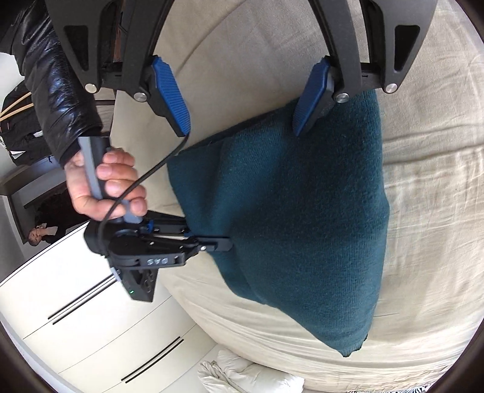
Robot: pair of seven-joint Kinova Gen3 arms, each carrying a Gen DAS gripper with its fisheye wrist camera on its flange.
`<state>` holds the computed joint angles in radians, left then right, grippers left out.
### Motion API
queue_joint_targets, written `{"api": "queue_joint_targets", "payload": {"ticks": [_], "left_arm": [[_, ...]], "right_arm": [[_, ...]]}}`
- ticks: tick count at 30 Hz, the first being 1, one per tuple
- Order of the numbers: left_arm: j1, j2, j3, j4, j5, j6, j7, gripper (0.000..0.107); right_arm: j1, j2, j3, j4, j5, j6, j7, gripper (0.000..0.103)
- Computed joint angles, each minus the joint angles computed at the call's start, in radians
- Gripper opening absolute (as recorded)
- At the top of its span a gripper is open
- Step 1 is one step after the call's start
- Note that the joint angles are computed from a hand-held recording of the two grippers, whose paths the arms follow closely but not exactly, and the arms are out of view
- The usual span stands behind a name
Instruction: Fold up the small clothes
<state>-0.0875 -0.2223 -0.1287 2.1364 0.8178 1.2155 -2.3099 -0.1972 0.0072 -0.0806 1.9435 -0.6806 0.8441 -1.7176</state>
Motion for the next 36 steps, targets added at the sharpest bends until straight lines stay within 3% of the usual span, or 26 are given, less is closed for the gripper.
{"api": "queue_joint_targets", "payload": {"ticks": [5,10,13,17,21,23,27,29,32,34,36], "left_arm": [[-0.035,-0.010,-0.057,-0.053,0.013,0.033,-0.037,0.072],[-0.053,0.006,-0.058,-0.090,0.031,-0.004,-0.044,0.072],[-0.037,-0.004,0.000,-0.083,-0.014,-0.086,-0.017,0.072],[0.033,-0.009,0.038,-0.009,-0.106,-0.176,0.050,0.070],[0.031,-0.141,0.181,0.087,-0.210,-0.329,0.130,0.070],[0.080,-0.168,0.193,0.100,-0.269,-0.371,0.176,0.071],[0.136,-0.152,0.099,0.085,-0.278,-0.332,0.152,0.071],[0.157,-0.153,0.036,0.051,-0.290,-0.264,0.139,0.071],[0.153,-0.156,-0.072,0.003,-0.261,-0.188,0.073,0.071],[0.132,-0.131,-0.113,-0.044,-0.235,-0.165,0.040,0.071],[0.113,-0.079,-0.124,-0.098,-0.190,-0.160,0.014,0.071]], "right_arm": [[-0.006,-0.034,-0.010,0.082,-0.084,-0.112,0.057,0.014],[-0.033,-0.150,-0.024,0.133,-0.012,-0.156,-0.084,0.022],[-0.076,-0.220,-0.013,0.178,-0.001,-0.164,-0.103,0.022],[-0.121,-0.232,-0.010,0.222,0.018,-0.158,-0.107,0.021],[-0.144,-0.245,0.000,0.267,0.004,-0.218,-0.123,0.013],[-0.153,-0.252,-0.006,0.271,0.021,-0.235,-0.158,0.013],[-0.128,-0.245,-0.099,0.242,0.160,-0.238,-0.293,0.010],[-0.156,-0.258,-0.077,0.240,0.183,-0.222,-0.327,0.010],[-0.137,-0.291,-0.103,0.180,0.293,-0.110,-0.406,0.015],[-0.115,-0.312,-0.145,0.129,0.363,-0.044,-0.473,0.015],[-0.122,-0.347,-0.119,0.104,0.392,-0.020,-0.478,0.015]]}}
